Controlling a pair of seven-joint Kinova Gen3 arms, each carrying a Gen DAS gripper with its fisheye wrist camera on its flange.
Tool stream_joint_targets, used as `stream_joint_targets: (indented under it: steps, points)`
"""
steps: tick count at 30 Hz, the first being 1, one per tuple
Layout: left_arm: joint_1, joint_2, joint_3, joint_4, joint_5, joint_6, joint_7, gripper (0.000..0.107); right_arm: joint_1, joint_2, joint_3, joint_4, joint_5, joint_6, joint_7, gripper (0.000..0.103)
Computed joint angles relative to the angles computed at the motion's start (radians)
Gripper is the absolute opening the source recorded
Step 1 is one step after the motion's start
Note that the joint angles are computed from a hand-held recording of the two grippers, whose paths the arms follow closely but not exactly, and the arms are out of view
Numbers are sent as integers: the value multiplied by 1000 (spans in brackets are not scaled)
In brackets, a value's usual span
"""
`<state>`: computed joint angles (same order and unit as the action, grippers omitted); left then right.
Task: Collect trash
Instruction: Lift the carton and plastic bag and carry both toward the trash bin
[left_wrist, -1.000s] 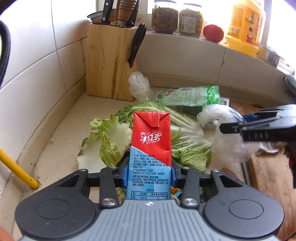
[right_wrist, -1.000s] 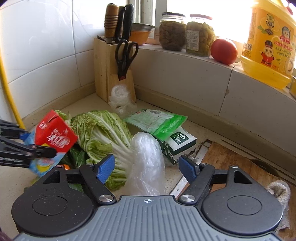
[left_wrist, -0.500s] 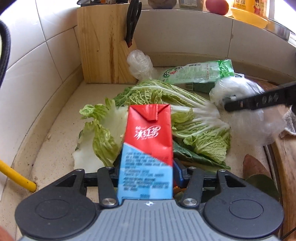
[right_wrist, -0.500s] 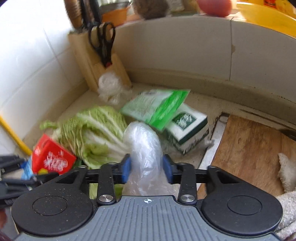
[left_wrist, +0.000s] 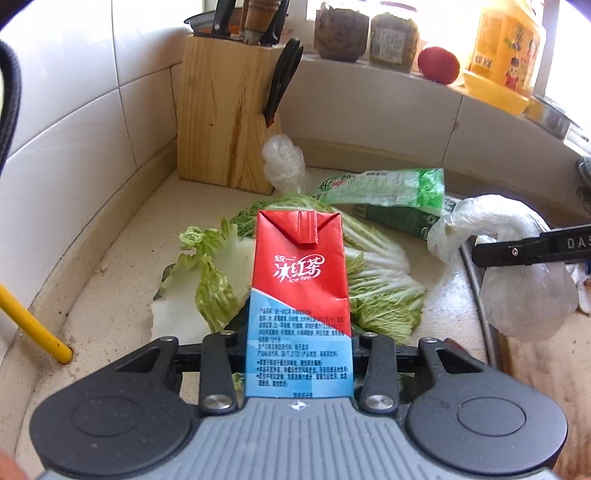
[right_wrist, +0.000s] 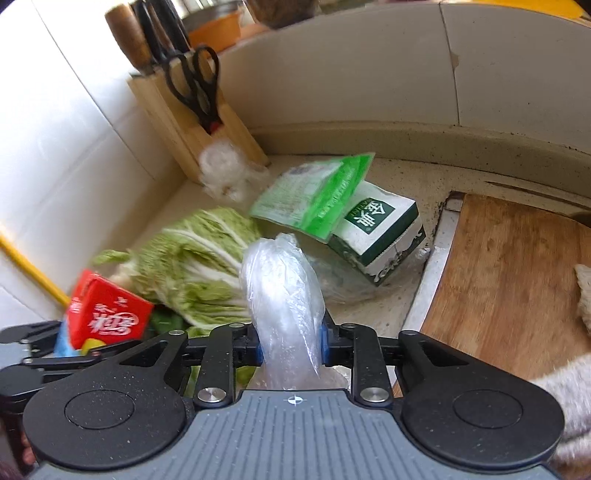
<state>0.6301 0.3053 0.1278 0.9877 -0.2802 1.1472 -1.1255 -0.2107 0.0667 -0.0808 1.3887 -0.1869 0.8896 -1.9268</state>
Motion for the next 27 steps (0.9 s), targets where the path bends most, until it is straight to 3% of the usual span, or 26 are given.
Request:
stream_joint_targets:
  steps: [12,27]
  points:
    - [51,-78,24,45,-64,-34,83,35,32,-146,38,99,-191,-43,98,32]
    - [121,-103,61,44,-188,-16,178,35,11,-259,59,143,-189,-78,115,32]
